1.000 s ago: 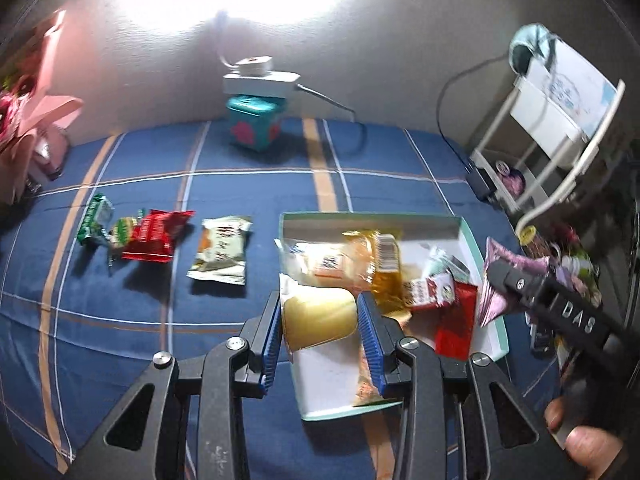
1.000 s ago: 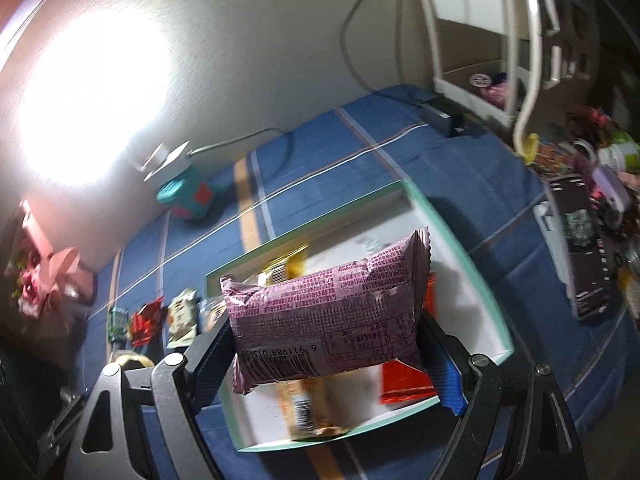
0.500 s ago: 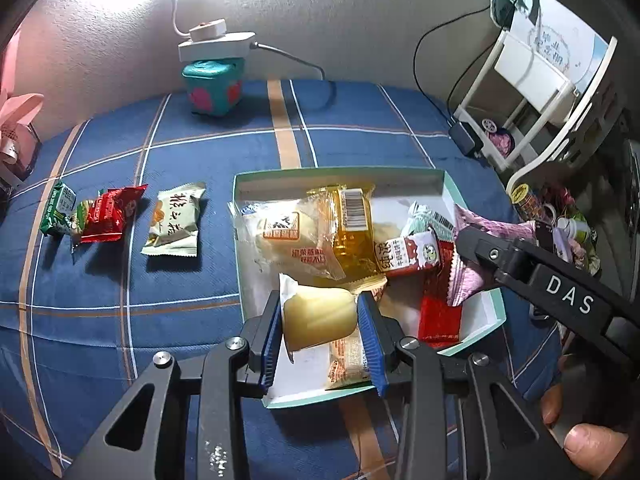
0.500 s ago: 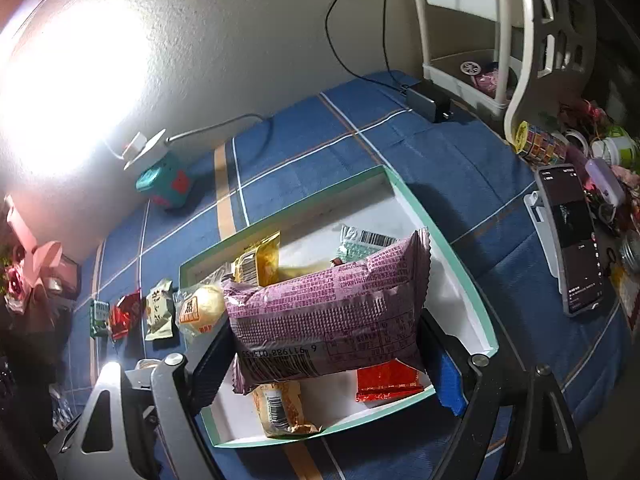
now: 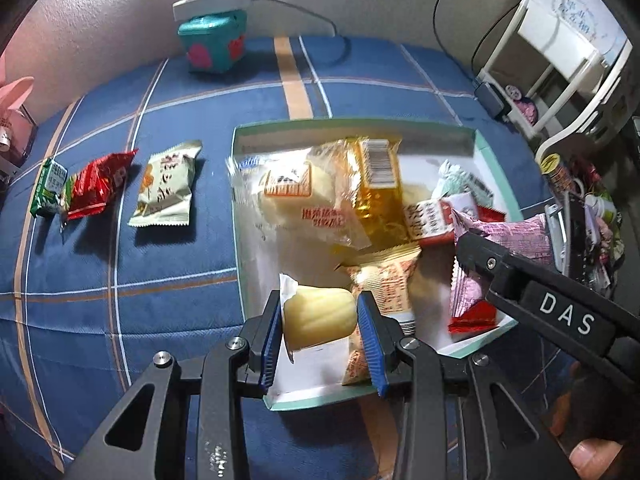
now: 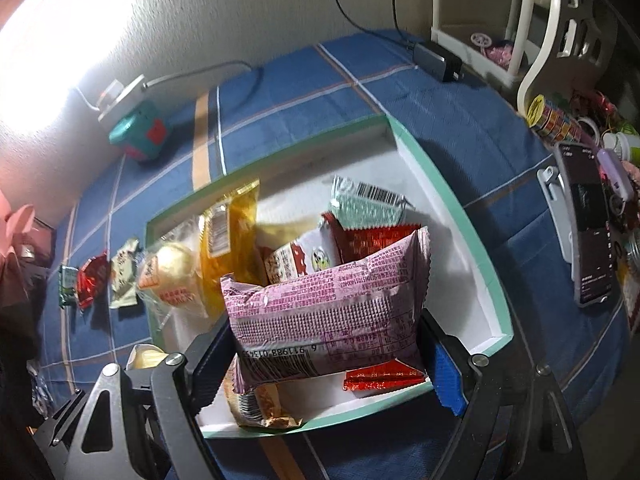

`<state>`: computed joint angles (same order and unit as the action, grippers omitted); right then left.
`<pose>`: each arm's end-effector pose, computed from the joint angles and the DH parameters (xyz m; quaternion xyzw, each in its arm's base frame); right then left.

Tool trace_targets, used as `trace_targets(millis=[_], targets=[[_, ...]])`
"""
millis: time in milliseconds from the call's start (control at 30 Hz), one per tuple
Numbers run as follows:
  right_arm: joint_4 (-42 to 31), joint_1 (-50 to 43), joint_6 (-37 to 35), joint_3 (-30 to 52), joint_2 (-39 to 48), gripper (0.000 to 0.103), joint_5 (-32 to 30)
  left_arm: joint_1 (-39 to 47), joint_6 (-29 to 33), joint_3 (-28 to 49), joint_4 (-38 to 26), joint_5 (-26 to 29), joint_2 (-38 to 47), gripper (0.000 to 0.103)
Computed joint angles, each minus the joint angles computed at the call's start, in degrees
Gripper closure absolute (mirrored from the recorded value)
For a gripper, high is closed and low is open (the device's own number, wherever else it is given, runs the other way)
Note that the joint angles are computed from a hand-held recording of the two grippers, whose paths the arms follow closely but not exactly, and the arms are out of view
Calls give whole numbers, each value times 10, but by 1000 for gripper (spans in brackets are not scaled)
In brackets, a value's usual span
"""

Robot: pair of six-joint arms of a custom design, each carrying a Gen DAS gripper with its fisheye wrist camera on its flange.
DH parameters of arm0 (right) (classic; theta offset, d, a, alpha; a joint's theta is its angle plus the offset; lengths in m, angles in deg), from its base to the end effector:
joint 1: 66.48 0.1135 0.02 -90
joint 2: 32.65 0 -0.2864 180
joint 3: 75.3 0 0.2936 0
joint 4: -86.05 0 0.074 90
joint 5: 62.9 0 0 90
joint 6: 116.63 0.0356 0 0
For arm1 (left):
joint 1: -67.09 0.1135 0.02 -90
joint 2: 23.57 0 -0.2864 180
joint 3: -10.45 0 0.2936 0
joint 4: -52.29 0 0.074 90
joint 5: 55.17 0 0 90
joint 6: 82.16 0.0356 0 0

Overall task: Organize snacks
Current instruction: 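Lower both snacks into the tray and open both tools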

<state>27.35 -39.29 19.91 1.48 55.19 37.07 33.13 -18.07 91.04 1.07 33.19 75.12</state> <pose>0.3009 0.1476 0.2410 0.1799 0.9642 0.0366 0.1914 0.3166 -0.2120 0.2029 0.0665 0.9814 -0.0774 0.1626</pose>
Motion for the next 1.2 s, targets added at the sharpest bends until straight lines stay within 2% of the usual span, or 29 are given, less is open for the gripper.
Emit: trace_targets(millis=[633,767,1133,1200], targets=[[2,-1,-7,3,44,16,-33,6,-17,10,-11,6,47,64],[4,-3,-12,3,49,14,-43,6,-21,17,-17,5,53,48],[4,1,-23,9,39,12,-24,8,-18,18,-24,-4,33,44],[5,2,-24,9,35,12,-22,9,-19,20,-26,-7,32,32]])
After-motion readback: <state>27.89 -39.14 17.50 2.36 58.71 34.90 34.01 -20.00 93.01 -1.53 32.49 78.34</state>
